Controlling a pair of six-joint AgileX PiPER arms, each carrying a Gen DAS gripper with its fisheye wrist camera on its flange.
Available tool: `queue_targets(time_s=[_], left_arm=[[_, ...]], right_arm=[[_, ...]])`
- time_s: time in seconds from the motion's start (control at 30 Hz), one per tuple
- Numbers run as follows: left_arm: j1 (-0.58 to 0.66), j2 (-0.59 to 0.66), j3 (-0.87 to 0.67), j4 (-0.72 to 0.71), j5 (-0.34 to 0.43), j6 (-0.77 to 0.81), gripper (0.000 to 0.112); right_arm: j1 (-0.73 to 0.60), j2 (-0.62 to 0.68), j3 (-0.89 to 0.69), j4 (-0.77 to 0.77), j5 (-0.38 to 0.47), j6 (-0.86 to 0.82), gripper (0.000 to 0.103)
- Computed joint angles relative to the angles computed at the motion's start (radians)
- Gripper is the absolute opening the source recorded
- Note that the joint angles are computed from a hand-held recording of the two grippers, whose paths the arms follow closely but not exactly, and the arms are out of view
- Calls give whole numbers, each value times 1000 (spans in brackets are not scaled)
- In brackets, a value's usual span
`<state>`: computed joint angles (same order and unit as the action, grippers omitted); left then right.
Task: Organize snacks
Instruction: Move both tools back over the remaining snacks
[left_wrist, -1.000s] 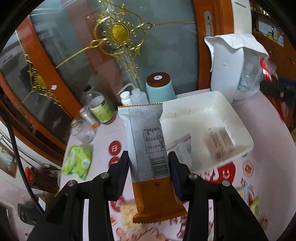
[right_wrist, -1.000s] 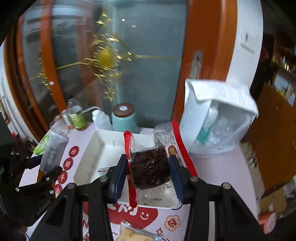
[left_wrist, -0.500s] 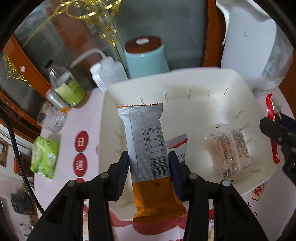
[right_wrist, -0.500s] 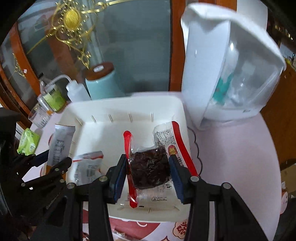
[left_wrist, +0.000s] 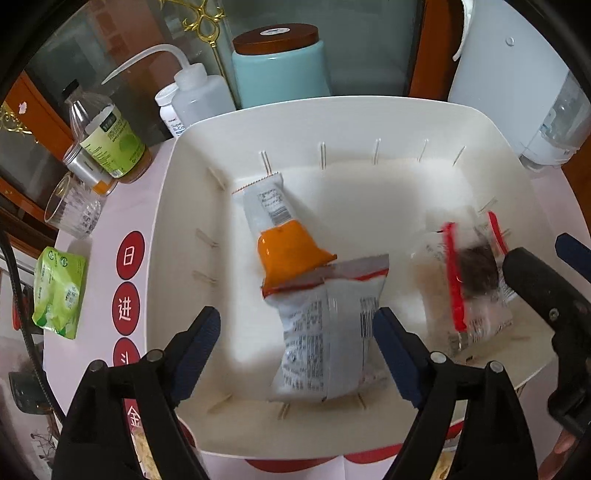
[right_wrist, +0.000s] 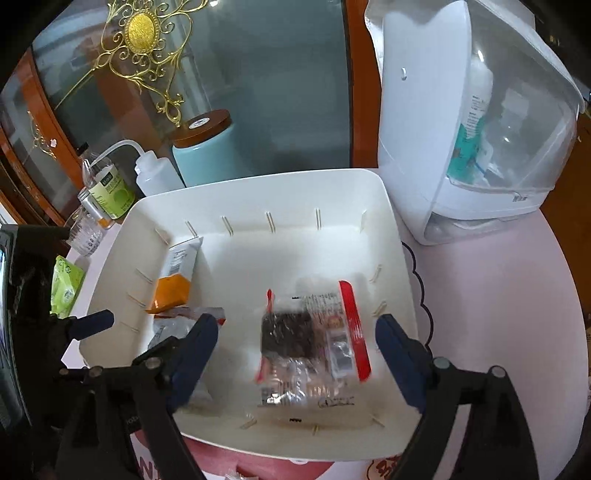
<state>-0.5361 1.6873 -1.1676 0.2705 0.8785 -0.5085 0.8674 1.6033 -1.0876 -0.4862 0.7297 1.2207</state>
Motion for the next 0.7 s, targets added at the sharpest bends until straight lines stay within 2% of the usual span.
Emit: queue_targets(time_s=[0.1, 0.33, 0.7], left_arm=[[-8, -49, 31, 10, 3, -5, 86], [-36, -170, 66, 25, 62, 9, 87], [-93, -439, 111, 25, 236, 49, 87]], right_arm=[[10, -20, 8, 8, 4, -4, 88], [79, -88, 7, 2, 86, 31, 88], [284, -223, -30, -49, 276, 177, 88]])
